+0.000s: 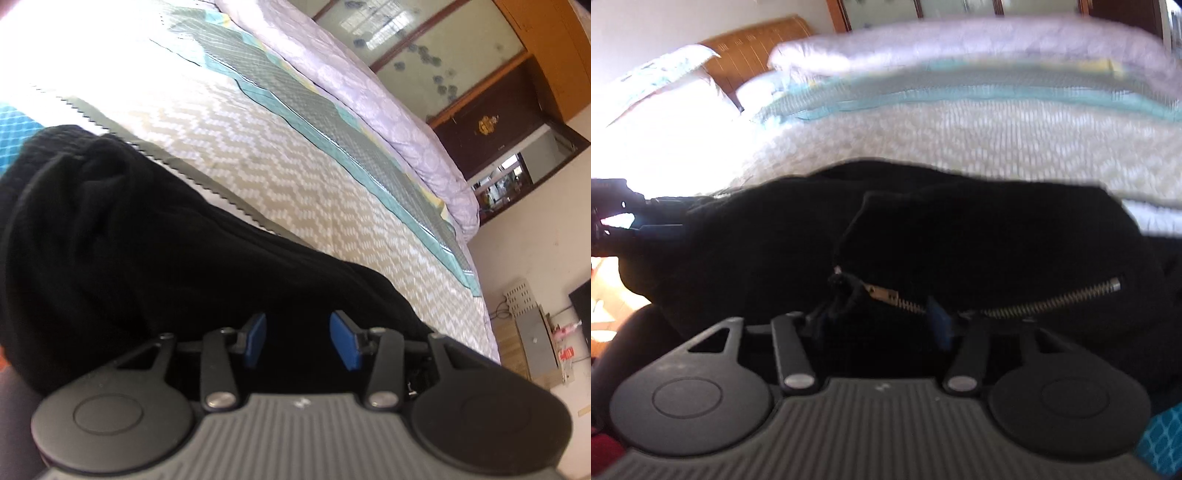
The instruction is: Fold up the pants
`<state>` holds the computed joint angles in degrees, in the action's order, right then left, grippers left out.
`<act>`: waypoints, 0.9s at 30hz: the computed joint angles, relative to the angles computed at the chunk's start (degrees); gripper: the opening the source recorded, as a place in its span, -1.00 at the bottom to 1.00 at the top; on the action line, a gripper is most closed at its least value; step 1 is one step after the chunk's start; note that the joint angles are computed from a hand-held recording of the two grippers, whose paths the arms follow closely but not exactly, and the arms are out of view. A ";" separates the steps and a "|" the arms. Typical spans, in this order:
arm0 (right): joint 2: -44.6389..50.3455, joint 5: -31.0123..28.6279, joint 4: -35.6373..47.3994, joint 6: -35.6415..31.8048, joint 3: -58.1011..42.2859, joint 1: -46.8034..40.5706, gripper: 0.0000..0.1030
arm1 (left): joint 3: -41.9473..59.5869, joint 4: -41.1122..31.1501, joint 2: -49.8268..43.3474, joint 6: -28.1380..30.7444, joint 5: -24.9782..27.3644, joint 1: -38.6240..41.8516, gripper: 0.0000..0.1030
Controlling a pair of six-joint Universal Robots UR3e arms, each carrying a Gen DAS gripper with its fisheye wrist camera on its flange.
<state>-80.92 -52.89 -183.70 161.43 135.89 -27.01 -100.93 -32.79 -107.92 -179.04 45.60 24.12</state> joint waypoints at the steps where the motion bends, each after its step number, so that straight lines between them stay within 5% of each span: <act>1: -0.10 -0.74 -1.07 0.22 0.17 0.32 0.26 | -0.36 -0.05 0.24 0.38 -0.22 0.50 -0.22; 5: -14.50 12.98 15.73 -0.64 3.39 -15.69 0.26 | -1.55 0.57 0.50 -0.15 -1.80 2.09 -0.22; 10: -11.69 13.97 4.93 21.98 7.69 -38.97 0.12 | -0.47 0.61 -0.42 -0.42 -5.40 2.08 -0.22; 14: -6.30 11.74 1.60 27.95 9.56 -50.41 0.10 | 0.95 -2.20 -0.29 1.90 -8.61 0.09 -0.22; 20: 6.21 10.61 -4.38 30.00 2.66 -46.76 0.10 | 4.57 -7.31 -1.03 4.73 -7.09 -5.65 -0.22; 22: 7.41 7.17 -5.91 30.00 0.39 -43.37 -0.26 | 4.84 -8.15 -0.93 5.46 -6.70 -6.42 -0.22; 23: 7.92 4.47 -5.42 30.16 -1.58 -41.24 -0.81 | 4.25 -8.23 -0.34 5.82 -6.43 -6.47 -0.22; 25: 8.20 3.45 -4.24 30.53 -3.19 -39.56 -0.82 | 3.27 -7.43 0.26 5.55 -6.17 -6.02 -0.22; 27: 5.11 9.87 -6.06 28.82 0.09 -41.72 -0.82 | 1.65 -6.78 1.05 4.82 -6.55 -4.87 -0.22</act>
